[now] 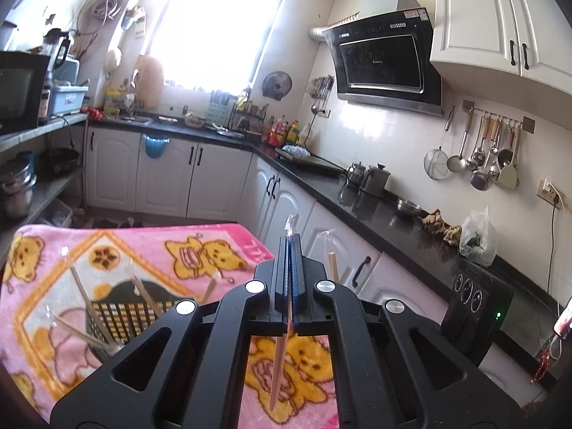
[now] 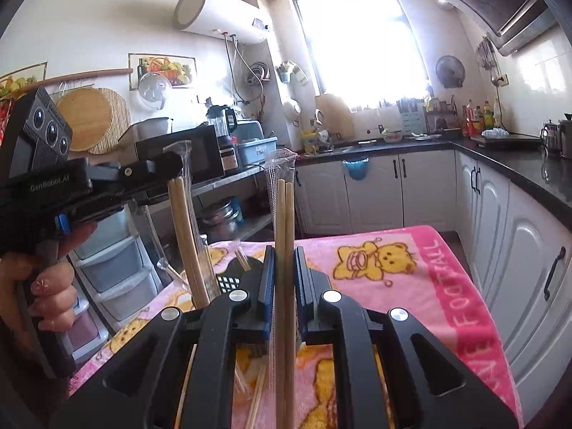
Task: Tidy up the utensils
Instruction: 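Lift both held chopsticks and carry them toward the green caddy, then lower both held chopsticks into the green caddy from above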
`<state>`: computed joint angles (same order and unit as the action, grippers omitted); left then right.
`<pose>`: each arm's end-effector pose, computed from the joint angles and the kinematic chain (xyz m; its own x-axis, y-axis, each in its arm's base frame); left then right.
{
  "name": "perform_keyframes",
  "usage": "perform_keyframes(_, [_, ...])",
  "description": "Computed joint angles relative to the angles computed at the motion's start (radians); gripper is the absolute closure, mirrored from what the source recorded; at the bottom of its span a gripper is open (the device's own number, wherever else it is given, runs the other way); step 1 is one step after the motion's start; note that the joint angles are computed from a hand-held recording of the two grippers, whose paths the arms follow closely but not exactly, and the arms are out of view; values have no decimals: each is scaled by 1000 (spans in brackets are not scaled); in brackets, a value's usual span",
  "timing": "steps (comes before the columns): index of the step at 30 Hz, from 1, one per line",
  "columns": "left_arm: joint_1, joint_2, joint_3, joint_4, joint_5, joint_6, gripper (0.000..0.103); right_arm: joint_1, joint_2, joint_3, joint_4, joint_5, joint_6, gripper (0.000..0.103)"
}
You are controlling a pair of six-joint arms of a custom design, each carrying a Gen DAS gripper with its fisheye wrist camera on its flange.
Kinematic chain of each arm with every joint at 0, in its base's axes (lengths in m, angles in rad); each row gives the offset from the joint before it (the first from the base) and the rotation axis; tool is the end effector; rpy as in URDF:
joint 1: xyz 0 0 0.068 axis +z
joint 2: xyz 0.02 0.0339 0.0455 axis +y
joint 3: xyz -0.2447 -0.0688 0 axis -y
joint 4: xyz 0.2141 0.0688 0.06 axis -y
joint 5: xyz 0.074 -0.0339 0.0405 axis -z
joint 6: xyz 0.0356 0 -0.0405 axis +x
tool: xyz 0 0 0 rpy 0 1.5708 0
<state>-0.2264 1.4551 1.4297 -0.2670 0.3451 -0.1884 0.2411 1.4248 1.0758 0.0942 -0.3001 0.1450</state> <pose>0.2996 -0.0814 0.3801 -0.3746 -0.0946 -0.9223 0.4650 0.8415 -0.2751 0.2991 0.0844 0.3115 -0.3153 0.0646 -0.9468 -0.4652 0.8590 0.2136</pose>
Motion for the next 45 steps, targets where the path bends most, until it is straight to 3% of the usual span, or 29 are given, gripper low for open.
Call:
perform_keyframes(11, [61, 64, 149, -44, -24, 12, 103, 17, 113, 163, 13, -15, 18, 92])
perform_keyframes(26, [169, 119, 232, -27, -60, 13, 103, 73, 364, 455, 92, -52, 82, 92])
perform_keyframes(32, [212, 165, 238, 25, -66, -13, 103, 95, 482, 590, 95, -21, 98, 92])
perform_keyframes(45, [244, 276, 259, 109, -91, -14, 103, 147, 704, 871, 43, 90, 8, 92])
